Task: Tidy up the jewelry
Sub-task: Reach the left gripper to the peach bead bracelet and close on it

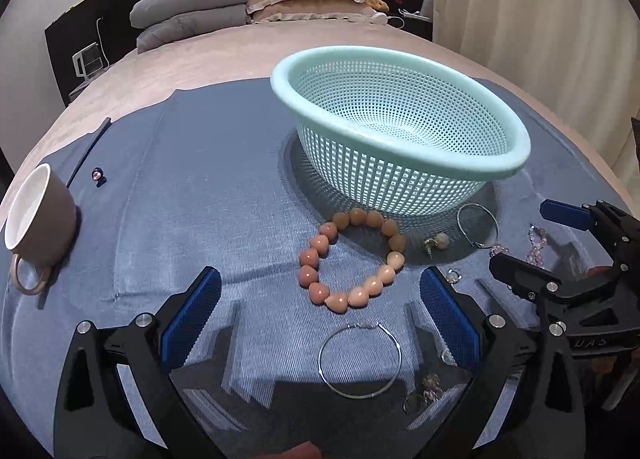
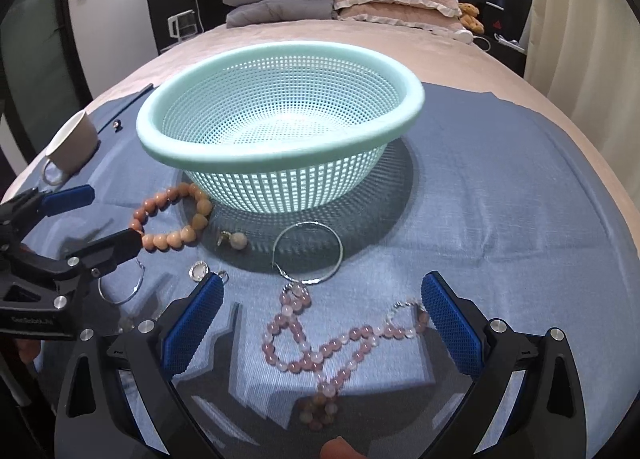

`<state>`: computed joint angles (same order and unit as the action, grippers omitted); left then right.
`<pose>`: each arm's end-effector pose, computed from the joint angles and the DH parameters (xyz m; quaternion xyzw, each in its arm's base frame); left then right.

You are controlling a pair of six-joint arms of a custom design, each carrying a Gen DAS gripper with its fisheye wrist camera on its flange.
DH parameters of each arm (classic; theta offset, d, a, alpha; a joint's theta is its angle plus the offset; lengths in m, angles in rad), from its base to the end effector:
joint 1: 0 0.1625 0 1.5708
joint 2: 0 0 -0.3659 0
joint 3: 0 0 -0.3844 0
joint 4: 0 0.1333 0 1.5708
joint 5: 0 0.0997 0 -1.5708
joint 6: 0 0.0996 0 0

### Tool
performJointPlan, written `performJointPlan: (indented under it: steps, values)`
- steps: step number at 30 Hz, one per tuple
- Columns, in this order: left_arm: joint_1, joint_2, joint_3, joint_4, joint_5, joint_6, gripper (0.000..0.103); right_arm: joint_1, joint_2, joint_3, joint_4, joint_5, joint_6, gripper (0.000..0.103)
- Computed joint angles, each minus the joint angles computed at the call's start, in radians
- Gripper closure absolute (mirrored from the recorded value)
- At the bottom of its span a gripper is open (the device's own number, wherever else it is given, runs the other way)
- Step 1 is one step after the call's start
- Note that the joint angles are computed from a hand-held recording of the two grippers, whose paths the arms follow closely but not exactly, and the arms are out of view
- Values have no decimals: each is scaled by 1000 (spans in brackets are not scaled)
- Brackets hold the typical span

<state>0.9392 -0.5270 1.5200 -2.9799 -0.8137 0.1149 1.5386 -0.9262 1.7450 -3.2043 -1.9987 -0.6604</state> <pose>-0.2190 -0.6410 -0.0014 0.2604 0.8744 -0.2779 0.3006 0.0721 -0.6194 0.1846 0.1972 -0.8793 0.2980 0.3148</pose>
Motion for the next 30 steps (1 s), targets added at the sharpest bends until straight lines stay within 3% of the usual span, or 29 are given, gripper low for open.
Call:
performJointPlan:
  steps: [7, 17, 18, 19, 20, 22, 23, 24, 27, 28, 30]
  values:
    - [40, 67, -104, 77, -25, 37, 6, -18, 44, -49, 62, -28, 0, 8]
    - [36, 77, -90, 54, -6, 58, 6, -18, 50, -46, 45, -34, -9, 10]
    - [38, 78, -93, 55, -6, 58, 5, -19, 47, -41, 33, -30, -7, 18]
    - [36, 79, -92, 51, -1, 58, 6, -22, 40, -34, 24, -27, -3, 38]
    - [34, 78, -88, 46, 6, 55, 7, -24, 33, -29, 18, -23, 5, 47]
    - [31, 77, -82, 30, 15, 52, 18, -28, 30, -29, 9, -24, 8, 80]
    - [28, 72, -71, 19, 16, 56, 22, -31, 26, -27, 11, -20, 11, 86]
    - [25, 68, -62, 11, 13, 66, 34, -33, 23, -25, 12, -10, 13, 96]
    - [15, 59, -42, 4, 1, 98, 70, -35, 15, -16, 10, 6, -1, 99]
    - [10, 59, -36, 0, 3, 110, 77, -36, 12, -13, 10, 11, -2, 103]
    - [3, 65, -30, -22, 17, 132, 78, -35, 7, -5, 5, 14, -6, 103]
